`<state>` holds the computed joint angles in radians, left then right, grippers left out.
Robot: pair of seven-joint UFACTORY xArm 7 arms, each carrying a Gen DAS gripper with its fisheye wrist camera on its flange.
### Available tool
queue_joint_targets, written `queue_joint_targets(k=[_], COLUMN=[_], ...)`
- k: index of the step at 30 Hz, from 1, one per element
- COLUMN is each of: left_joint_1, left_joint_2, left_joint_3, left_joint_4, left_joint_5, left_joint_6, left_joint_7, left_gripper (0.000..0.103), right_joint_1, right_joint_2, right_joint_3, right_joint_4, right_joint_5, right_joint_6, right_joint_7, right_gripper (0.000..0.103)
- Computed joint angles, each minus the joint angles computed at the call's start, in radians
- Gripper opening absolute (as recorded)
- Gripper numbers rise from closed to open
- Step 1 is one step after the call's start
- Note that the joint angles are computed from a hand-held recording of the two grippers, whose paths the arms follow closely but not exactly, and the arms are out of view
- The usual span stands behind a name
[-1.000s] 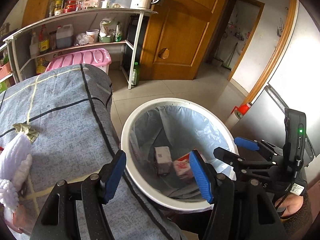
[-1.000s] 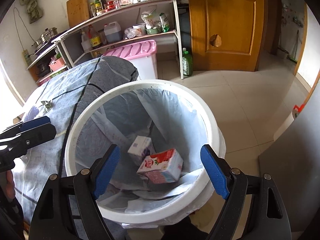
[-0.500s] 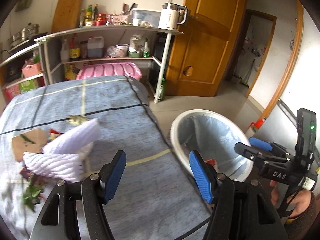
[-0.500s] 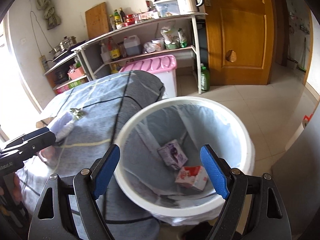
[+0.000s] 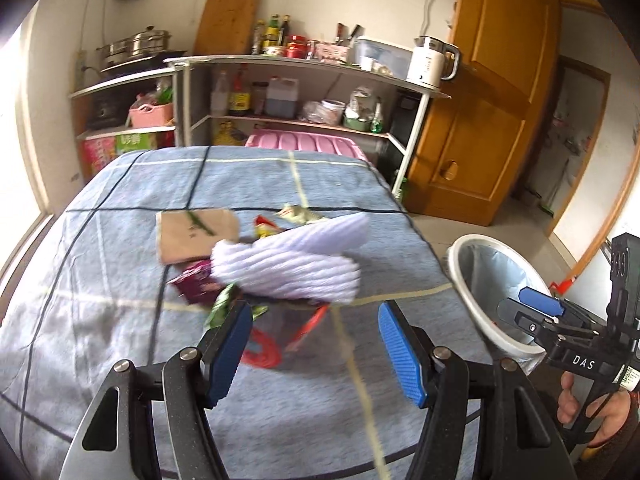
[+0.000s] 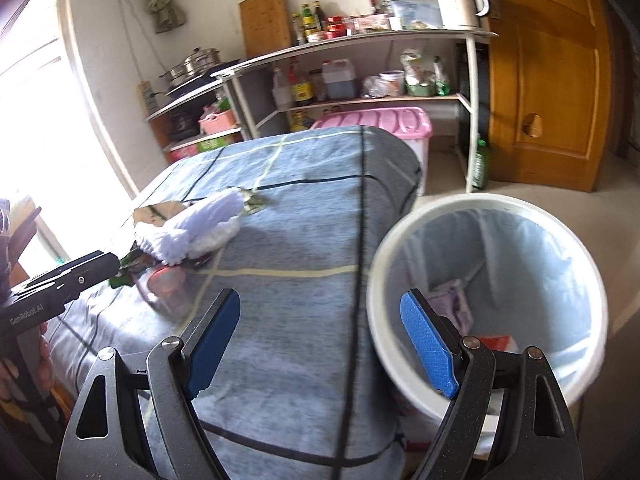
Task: Collect trash
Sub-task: 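Move both tools back over the trash pile on the bed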
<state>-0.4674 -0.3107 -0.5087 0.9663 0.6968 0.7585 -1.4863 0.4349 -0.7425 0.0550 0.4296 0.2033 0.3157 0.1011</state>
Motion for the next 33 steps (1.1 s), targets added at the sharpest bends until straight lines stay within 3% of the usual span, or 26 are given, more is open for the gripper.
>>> queue_joint_targets(k=[7, 16, 28, 30, 33], left_joint_1=[0.008, 0.056, 0.105, 0.109, 0.11], left_joint_2=[-0.162, -0.258, -0.243, -0.24, -0.233], left_joint_3=[0.011, 0.009, -0.009, -0.005, 0.007], left_joint_4=[-0.152, -0.283, -0.299, -0.305, -0.319], left_joint_5=[-0.102, -0.22, -0.265, -0.272, -0.288], left_joint_6=[0.019, -0.09, -0.158, -0.174, -0.222], left_joint_7=[0.0, 0.046, 0.093, 0.099, 0.107], left_gripper=[0.065, 0.066, 0.066, 0.066, 0.066], right_joint_1=[0.095, 0.203, 0.198, 0.188, 0.183], right_joint_2=[0.091, 0.237, 0.408, 0.424, 0.449], right_joint_3=[0.016, 0.012, 0.066, 0.074, 0.077], right_joint_4=[0.028, 0.108, 0.23, 0.241, 0.26], right_joint_5=[0.013, 0.052, 0.12, 0.125, 0.144], right_joint_6=[-0.077, -0.089, -0.033, -0.028, -0.019], right_joint_7=[-0.037, -0.108, -0.207, -0.217, -0.243], right_gripper=[0.083, 0.083, 0.082, 0.071, 0.067])
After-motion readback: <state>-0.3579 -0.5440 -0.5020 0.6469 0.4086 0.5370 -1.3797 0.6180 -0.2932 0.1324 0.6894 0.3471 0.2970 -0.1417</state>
